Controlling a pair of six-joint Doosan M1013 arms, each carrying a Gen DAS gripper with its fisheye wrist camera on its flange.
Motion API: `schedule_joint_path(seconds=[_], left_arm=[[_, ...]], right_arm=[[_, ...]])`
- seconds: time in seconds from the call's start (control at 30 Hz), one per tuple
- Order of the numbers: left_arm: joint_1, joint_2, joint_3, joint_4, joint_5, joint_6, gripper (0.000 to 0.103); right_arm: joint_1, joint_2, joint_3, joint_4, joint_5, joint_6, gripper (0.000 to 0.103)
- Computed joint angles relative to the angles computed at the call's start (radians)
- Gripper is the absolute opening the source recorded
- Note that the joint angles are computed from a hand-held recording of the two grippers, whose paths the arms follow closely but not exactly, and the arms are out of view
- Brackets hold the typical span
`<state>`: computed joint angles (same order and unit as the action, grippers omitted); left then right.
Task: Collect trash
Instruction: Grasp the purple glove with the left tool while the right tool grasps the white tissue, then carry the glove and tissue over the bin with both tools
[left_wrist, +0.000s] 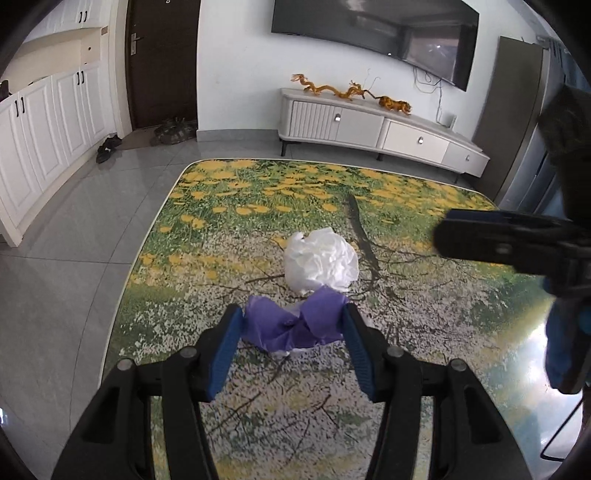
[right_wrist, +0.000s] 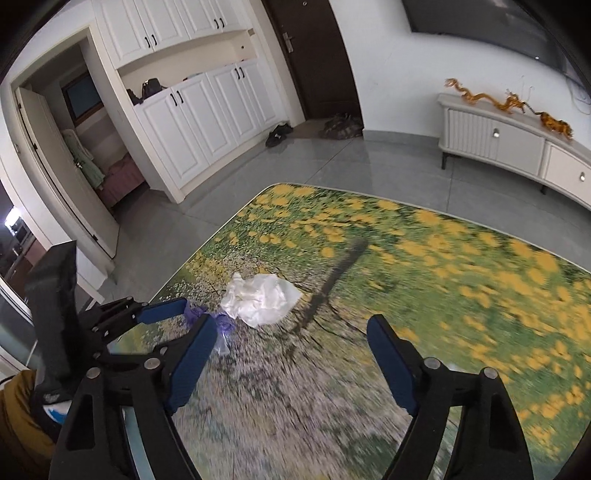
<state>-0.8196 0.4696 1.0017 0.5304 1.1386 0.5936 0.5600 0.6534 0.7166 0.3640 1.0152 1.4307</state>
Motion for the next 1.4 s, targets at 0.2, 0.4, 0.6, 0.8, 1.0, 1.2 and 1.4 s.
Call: schedule_joint_path(seconds=[0.2,0.4,0.6,0.8,1.0,1.2,1.4], left_arm=[[0.007,-0.009,0.017,-0.027,-0.039,0.025,0.036],[0.012,-0.014,0.023,-0.049,-0.059,0.031,0.035],[0.011,-0.011,0.021,-0.045,-0.054,0.034,0.034],[-0.008,-0.005,0.011,-0.006,-0.032,0.029,0.027],[-0.038,0.002,-0.005,0.036,0.003,0.002,0.02],[-0.073,0.009,-0.038,0.083,0.037,-0.012,0.008],[-0.112,0.018,-0.078,0.137,0.068,-0.005,0.007]], right_arm=[[0.017,0.094,-0.139,0.003,0.077,0.002,0.073],[0.019,0.183,-0.274,-0.002,0.158,0.045,0.063],[0.014,0.211,-0.317,0.011,0.198,0.051,0.029],[0.016,0.13,-0.172,-0.007,0.13,0.013,0.006],[0.005,0.007,0.018,-0.021,0.007,0.001,0.005],[-0.01,-0.131,0.212,-0.016,-0.11,-0.011,0.005],[-0.017,-0.233,0.343,-0.021,-0.188,-0.019,0.005]])
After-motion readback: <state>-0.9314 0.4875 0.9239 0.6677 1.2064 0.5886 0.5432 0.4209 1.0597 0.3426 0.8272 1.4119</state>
